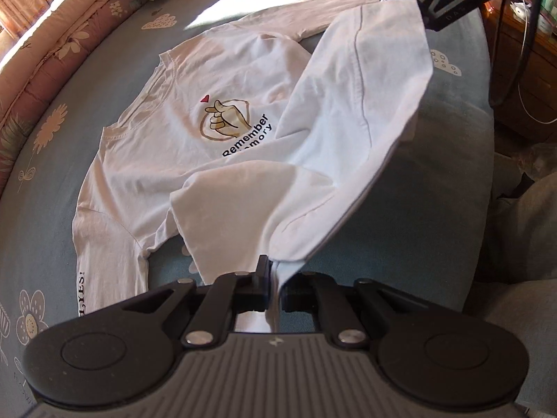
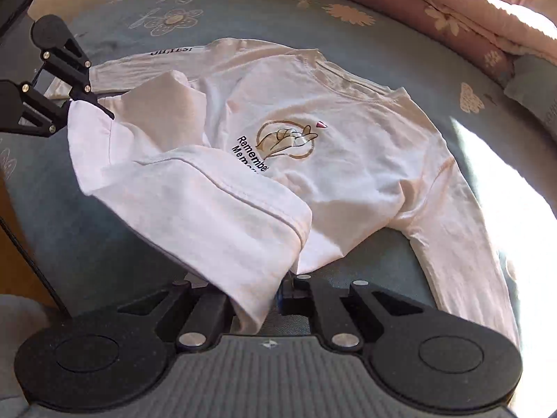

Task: Fold clothes
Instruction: 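Fold the lifted hem over the shirt body with both grippers and lay it down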

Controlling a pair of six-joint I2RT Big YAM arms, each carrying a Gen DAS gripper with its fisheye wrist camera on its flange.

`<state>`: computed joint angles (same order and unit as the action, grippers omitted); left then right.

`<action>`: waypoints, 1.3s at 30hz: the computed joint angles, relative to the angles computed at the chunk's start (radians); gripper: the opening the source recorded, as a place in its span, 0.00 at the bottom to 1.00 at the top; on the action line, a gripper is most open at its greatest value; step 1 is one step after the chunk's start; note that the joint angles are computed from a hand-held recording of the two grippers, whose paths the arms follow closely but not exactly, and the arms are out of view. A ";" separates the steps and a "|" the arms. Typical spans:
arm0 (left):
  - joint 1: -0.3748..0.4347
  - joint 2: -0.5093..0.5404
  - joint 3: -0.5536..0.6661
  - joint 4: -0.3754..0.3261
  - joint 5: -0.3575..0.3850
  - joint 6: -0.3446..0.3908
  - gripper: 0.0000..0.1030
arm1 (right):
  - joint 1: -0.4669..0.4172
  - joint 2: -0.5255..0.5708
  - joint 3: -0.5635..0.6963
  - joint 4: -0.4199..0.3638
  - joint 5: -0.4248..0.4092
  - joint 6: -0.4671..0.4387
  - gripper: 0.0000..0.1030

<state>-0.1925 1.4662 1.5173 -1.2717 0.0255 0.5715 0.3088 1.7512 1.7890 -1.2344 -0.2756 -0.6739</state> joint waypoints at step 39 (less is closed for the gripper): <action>0.331 -0.050 -0.411 0.227 0.664 -1.019 0.29 | -0.021 0.030 -0.073 -0.282 0.038 -0.114 0.50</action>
